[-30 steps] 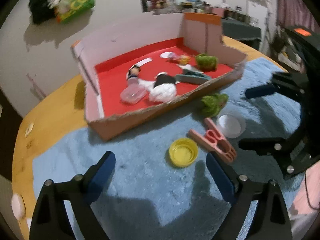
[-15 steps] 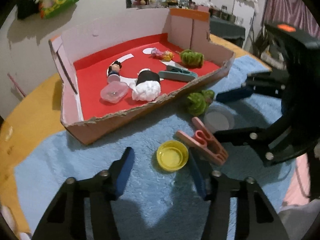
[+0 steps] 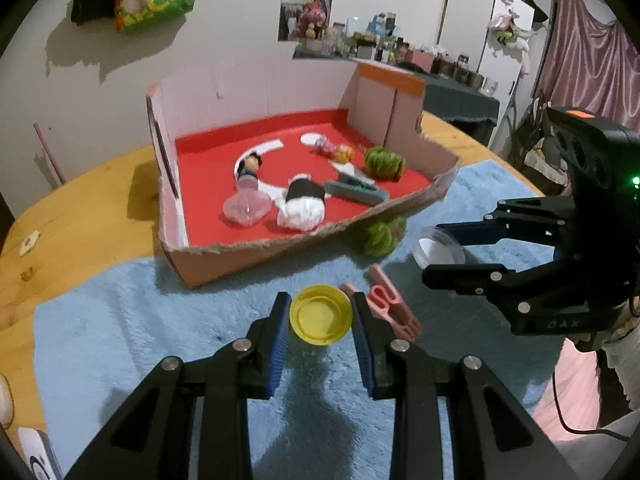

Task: Organize objects
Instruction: 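Grasp yellow cap with left tool while right tool grasps clear round lid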

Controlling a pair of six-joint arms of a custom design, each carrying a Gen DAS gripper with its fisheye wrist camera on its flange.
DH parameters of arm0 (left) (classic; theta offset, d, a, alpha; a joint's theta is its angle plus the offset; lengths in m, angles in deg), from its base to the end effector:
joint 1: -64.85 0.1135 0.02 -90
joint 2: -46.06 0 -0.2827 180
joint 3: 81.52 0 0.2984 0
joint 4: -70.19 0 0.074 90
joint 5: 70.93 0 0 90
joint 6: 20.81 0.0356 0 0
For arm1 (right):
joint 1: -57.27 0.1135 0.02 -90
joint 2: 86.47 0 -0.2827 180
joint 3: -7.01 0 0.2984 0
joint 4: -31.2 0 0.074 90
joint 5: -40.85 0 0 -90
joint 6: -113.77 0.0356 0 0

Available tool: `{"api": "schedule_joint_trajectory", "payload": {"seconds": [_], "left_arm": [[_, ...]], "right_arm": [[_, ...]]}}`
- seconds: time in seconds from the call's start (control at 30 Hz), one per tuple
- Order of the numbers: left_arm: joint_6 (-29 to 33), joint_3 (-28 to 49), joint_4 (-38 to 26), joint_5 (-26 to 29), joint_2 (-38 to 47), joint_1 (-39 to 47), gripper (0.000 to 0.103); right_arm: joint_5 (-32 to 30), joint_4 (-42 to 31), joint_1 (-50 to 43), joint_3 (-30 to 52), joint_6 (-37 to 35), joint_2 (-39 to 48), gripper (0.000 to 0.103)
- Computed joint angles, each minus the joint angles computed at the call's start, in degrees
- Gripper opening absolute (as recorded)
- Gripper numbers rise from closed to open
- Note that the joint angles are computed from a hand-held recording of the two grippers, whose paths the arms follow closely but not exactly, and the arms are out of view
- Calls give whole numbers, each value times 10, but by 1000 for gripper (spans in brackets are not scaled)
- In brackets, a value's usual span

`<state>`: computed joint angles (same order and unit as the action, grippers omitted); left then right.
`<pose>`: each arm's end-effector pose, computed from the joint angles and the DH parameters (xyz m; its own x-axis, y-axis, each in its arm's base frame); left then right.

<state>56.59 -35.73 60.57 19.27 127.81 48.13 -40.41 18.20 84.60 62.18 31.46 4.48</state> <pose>0.2851 -0.0858 0.1398 -0.7308 -0.0082 -0.6825 0.1338 0.9788 -0.1551 0.3034 0.1507 0.1396 -0.7110 -0.2186 -0.6683 -0.2721 0.9619 -0.0251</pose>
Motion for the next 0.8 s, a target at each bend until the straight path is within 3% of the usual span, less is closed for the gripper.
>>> {"api": "schedule_joint_trajectory", "payload": {"seconds": [0.8], "left_arm": [[-9,-4,-10,-17,-40,-23,32]], "right_arm": [[8,-4,19,-8,9,-38,39]]}}
